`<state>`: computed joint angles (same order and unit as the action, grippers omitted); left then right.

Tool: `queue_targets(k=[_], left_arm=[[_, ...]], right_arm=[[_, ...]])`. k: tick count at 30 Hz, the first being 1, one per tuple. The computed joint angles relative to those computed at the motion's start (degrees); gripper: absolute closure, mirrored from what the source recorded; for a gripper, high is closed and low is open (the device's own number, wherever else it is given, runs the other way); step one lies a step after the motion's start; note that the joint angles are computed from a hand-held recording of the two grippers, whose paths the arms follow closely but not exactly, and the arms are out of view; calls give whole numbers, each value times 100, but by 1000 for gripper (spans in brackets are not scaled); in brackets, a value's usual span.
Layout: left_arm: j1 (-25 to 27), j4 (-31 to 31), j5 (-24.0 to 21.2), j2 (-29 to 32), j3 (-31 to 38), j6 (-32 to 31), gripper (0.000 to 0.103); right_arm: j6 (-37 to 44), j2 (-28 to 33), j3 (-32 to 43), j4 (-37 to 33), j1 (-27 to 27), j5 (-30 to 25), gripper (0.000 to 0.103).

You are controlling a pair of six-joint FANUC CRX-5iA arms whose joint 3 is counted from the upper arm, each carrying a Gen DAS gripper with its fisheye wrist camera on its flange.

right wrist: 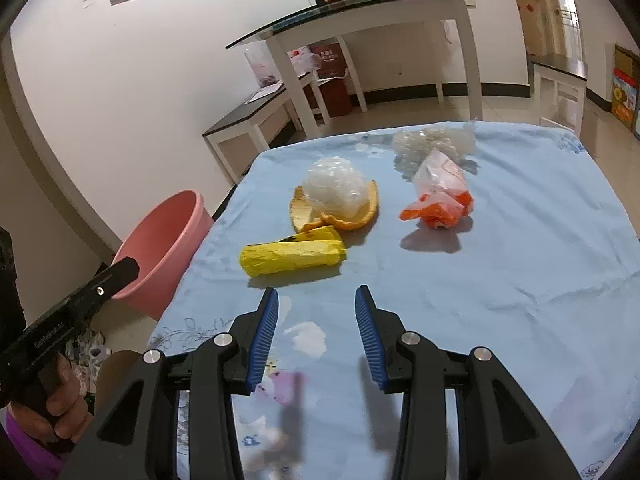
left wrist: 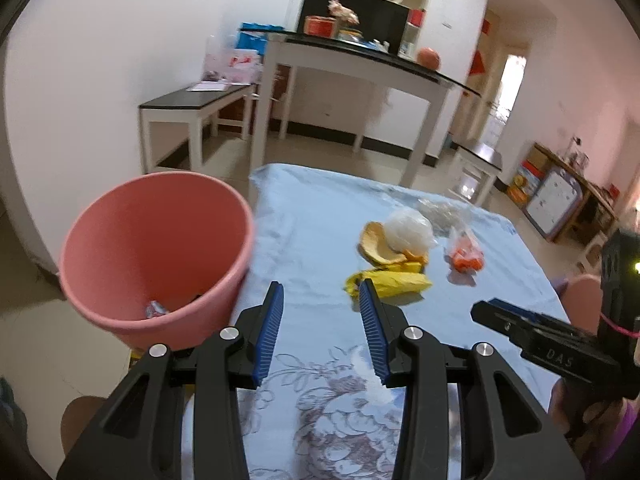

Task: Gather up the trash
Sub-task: 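Move both grippers back to the table toward the yellow bag, then grasp the yellow bag with the left gripper while the right grasps the white-orange plastic bag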

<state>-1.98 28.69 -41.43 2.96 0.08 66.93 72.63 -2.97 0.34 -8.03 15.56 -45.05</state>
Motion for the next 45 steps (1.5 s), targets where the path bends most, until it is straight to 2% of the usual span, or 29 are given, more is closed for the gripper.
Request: queue_targets(k=[7,13,21,26,32,39,45], left_arm=[[-181,-68,-383,434,466,-336,63],[-261,320,-563,746,679,-967,63],[-407,213,-965,1290,1356,-1714,63],[-478,-166,-1285,1715,1903,-1735,63],[-504,-334,-1529,2021,2245,-1672,63],[-510,-276,-1756,2125,2294,-1822,63],[-544,-262,-1596,2108,2210,-1860,63]], right_arm=[[-27,57,40,-73,-177,-28,63],[-146,114,55,-65,-278,-44,63],[-254,163,101,-47,-409,-79,61],[-343,265,207,5,-466,-143,60],[-492,404,333,73,-509,-212,60],[-579,524,441,102,-536,-250,60],[-589,609,541,119,-578,-245,60]])
